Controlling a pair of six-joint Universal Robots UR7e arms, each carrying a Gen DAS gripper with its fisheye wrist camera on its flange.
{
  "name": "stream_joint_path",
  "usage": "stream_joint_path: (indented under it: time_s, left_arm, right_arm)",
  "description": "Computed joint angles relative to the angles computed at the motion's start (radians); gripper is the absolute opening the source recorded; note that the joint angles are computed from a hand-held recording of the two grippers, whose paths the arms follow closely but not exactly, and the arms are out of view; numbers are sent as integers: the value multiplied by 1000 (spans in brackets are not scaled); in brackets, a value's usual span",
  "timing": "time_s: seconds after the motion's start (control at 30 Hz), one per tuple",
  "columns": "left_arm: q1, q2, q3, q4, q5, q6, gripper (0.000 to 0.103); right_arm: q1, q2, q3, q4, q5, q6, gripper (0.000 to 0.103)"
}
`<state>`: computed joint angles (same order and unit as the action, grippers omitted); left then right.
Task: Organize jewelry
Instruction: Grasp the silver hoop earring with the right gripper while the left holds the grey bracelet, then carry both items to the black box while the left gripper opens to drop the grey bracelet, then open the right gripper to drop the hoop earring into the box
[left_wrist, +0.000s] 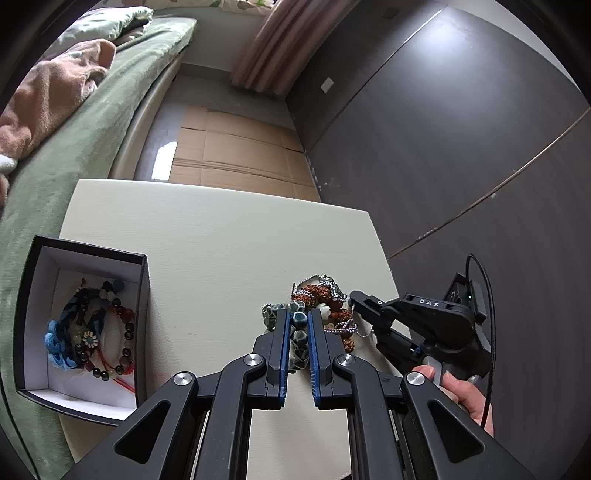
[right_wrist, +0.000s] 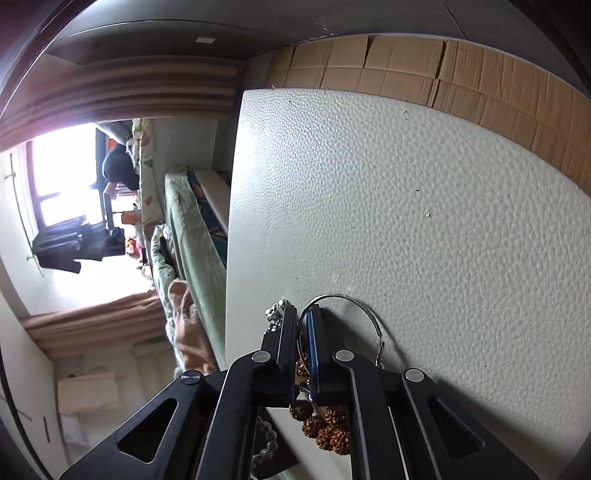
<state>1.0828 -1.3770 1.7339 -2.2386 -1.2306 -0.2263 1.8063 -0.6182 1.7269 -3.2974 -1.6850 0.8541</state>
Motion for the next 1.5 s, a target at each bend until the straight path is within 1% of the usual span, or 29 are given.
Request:
stream_joint_path:
  time_s: [0.07, 0.13, 0.37, 0.63, 0.77, 0.93, 1.0, 1.1, 1.17, 1.23, 1.3, 1.33, 1.37, 1.4, 1.43, 1.47, 1.5]
  left_arm:
    - [1, -4, -1, -3, -1, -1, 9]
    - [-2, -10, 0, -7, -1, 2, 9]
    - [-7, -43, 7, -22, 2, 6, 9]
    - [-8, -97, 17, -46, 24, 10, 9]
    - [-2, -123, 13, -50, 43, 13, 9]
    - [17, -146, 0, -47, 63, 28, 9]
    - [31, -147, -13, -40, 65, 36, 9]
    - [48, -148, -30, -8, 74, 34, 9]
    - [63, -147, -45, 12, 60, 27, 9]
    - [85, -146, -57, 14, 23, 18, 10]
    - [107, -146, -70, 15, -9, -7, 16]
    - [111, -148, -73, 15, 4, -20, 24]
    - [110, -151, -73, 12, 24, -25, 38]
    - [109, -156, -70, 2, 42, -27, 47]
    - [110, -159, -69, -8, 48, -27, 62]
    - [112, -164, -67, -22, 48, -27, 66]
    - [113, -168, -65, -33, 55, -29, 66]
  right_arm:
    - [12, -10, -2, 0, -9, -31, 5]
    - [34, -24, -15, 29, -30, -81, 5]
    - [126, -58, -83, 187, -123, -302, 5]
    - [235, -59, -145, 264, -248, -558, 5]
    - [285, -43, -177, 304, -300, -662, 5]
    - [332, -12, -215, 352, -327, -745, 5]
    - [343, -1, -227, 368, -327, -761, 5]
    - [351, 19, -250, 391, -308, -774, 5]
    - [355, 39, -277, 413, -289, -772, 5]
    - [354, 55, -297, 429, -265, -770, 5]
    - [354, 67, -310, 440, -235, -767, 5]
    - [355, 80, -327, 453, -222, -763, 5]
    - [354, 87, -336, 464, -207, -760, 5]
    - [353, 95, -348, 475, -190, -757, 5]
    - [352, 105, -362, 489, -172, -754, 5]
    - [351, 116, -378, 504, -157, -753, 5]
    - [351, 126, -391, 519, -146, -751, 5]
